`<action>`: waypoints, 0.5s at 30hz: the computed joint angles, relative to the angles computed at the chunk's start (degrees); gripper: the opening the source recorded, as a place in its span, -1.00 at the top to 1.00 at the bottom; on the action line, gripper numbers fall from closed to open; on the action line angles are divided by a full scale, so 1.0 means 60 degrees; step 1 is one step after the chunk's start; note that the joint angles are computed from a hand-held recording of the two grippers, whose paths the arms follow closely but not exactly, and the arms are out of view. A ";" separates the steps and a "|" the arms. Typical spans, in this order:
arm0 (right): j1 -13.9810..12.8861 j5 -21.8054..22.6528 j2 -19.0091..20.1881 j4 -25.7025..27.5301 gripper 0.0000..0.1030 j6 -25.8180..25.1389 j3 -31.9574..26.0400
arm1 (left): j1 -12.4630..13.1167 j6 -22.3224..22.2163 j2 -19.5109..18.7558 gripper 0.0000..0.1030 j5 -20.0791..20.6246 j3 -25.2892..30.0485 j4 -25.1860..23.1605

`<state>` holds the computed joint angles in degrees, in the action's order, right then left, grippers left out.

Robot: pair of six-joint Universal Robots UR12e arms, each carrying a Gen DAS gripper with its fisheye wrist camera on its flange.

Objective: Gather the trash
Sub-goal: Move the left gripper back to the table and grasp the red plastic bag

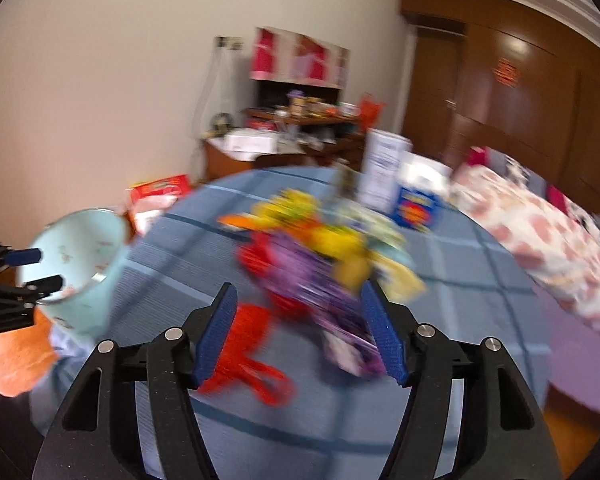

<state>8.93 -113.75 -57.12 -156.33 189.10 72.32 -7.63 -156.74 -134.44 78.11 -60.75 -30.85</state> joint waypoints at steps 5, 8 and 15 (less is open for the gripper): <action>-0.0257 -0.0457 -0.0574 0.0115 -0.28 0.0888 0.1044 | -0.0315 0.0203 0.0061 -0.25 -0.0471 -0.0018 -0.0074; -0.0394 -0.0586 -0.0793 0.0219 -0.28 0.1275 0.1459 | -0.0490 0.0264 0.0065 -0.29 -0.0701 -0.0009 -0.0082; -0.0578 -0.0987 -0.1195 0.0213 -0.33 0.1875 0.2182 | -0.0810 0.0128 0.0136 -0.36 -0.1326 -0.0015 -0.0151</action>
